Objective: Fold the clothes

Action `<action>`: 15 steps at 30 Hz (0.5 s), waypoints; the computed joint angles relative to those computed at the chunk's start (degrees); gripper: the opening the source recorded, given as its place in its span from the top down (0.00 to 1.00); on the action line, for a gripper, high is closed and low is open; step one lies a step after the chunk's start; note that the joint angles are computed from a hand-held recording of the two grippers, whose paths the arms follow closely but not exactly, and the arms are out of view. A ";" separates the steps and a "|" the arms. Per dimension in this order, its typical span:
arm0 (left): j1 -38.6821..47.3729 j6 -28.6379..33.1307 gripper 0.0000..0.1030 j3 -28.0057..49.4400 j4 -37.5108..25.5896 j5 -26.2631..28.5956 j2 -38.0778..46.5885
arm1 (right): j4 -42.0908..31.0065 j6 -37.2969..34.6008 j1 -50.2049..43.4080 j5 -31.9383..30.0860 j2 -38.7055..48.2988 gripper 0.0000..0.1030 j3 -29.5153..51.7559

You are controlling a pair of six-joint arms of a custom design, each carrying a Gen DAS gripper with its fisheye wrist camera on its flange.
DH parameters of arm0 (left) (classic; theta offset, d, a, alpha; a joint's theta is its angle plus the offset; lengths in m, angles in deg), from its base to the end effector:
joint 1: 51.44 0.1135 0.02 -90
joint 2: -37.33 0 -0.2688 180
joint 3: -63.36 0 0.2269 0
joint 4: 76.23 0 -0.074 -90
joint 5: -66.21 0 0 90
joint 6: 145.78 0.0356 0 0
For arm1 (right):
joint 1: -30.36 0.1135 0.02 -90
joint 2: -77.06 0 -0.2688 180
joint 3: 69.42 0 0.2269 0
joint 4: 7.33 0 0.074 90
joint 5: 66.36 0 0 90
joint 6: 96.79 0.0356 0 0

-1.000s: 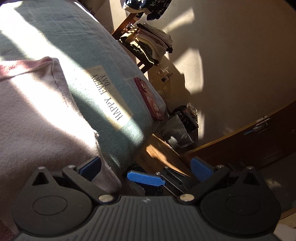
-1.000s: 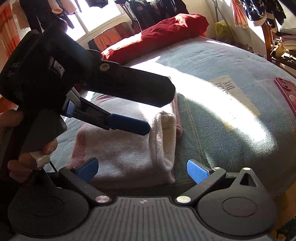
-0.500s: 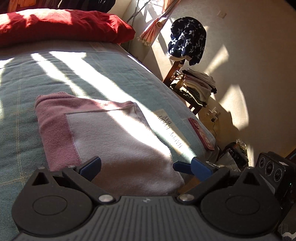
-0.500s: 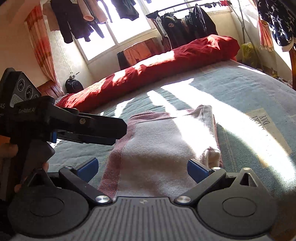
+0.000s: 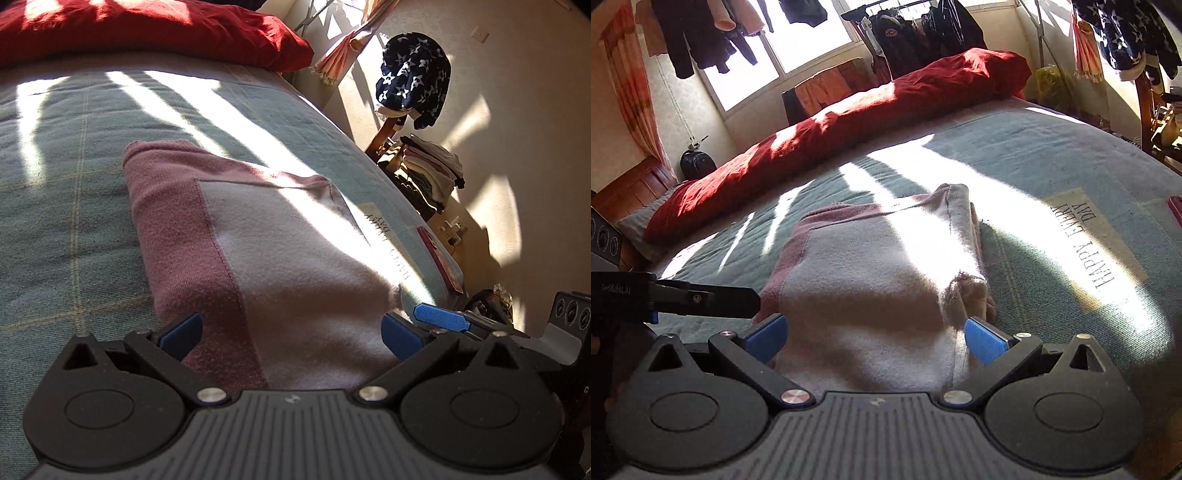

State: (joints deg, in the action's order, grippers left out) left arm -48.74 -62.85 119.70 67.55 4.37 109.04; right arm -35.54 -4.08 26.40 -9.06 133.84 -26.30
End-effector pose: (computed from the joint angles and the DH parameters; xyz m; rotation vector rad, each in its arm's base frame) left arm 0.2205 -0.0064 0.2260 0.0046 2.4285 -0.6385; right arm 0.1716 0.0074 0.2154 -0.1614 2.2358 0.6412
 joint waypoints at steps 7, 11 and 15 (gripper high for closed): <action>-1.73 0.25 0.01 -1.31 0.38 -2.95 -1.04 | -1.62 -0.80 -2.32 -1.19 -0.93 0.00 0.16; -2.77 0.00 0.01 -0.99 -0.30 -4.29 -1.24 | -1.83 -0.89 -1.75 -1.04 -1.43 0.00 -0.21; -2.71 0.10 0.01 -1.16 -0.26 -3.84 -1.55 | -3.19 -1.76 -2.69 -1.60 -2.51 0.00 -0.07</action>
State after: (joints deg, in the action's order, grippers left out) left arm -51.45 -62.76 118.54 67.29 0.53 107.48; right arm -38.73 -5.84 23.71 -10.66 131.33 -26.38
